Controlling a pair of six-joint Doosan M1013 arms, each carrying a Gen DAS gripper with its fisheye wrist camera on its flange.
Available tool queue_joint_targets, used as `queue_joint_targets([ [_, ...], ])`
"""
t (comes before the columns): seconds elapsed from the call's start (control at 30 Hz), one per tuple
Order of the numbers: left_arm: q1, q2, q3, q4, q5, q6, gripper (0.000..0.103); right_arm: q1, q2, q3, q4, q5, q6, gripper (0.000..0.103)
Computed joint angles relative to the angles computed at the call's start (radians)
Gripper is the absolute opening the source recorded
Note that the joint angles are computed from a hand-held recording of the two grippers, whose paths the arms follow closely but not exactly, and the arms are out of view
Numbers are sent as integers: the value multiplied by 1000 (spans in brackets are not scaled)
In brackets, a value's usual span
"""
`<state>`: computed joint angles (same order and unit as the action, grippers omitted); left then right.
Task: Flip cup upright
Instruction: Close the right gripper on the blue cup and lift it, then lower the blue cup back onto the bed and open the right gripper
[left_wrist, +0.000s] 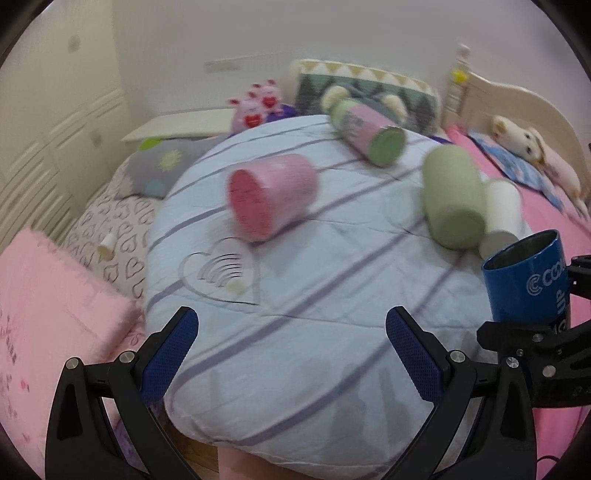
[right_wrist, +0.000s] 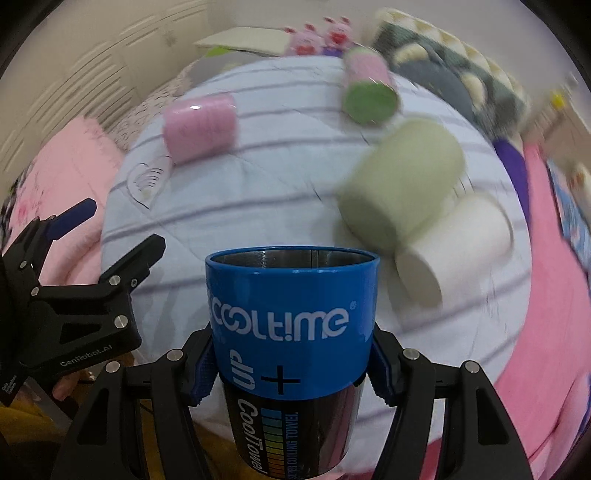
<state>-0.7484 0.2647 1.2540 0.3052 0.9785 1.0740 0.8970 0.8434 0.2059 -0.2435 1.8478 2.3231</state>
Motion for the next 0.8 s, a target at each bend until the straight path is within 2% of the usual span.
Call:
queue_joint_targets([
  [0.03, -3, 1, -1, -10, -3, 22, 103, 1, -40, 80, -2, -41, 51, 67],
  [0.1, -8, 7, -9, -33, -3, 65, 103, 7, -74, 153, -37, -58, 137, 67],
  [0.17, -11, 14, -18, -51, 4, 99, 103, 7, -136, 276, -39, -143, 239, 67],
  [0.27, -18, 25, -31, -50, 18, 128, 103, 7, -184, 373, -47, -227, 345, 67],
  [0.4, -22, 30, -36, -55, 20, 141, 103, 0, -209, 430, -51, -278, 426, 68],
  [0.43, -23, 31, -36, -56, 21, 143, 103, -3, -211, 435, -44, -279, 445, 71],
  [0.47, -24, 32, -37, -56, 22, 144, 103, -6, -214, 441, -39, -280, 456, 81],
  [0.8, -31, 33, -39, -52, 29, 105, 103, -1, -229, 468, -55, -293, 409, 81],
])
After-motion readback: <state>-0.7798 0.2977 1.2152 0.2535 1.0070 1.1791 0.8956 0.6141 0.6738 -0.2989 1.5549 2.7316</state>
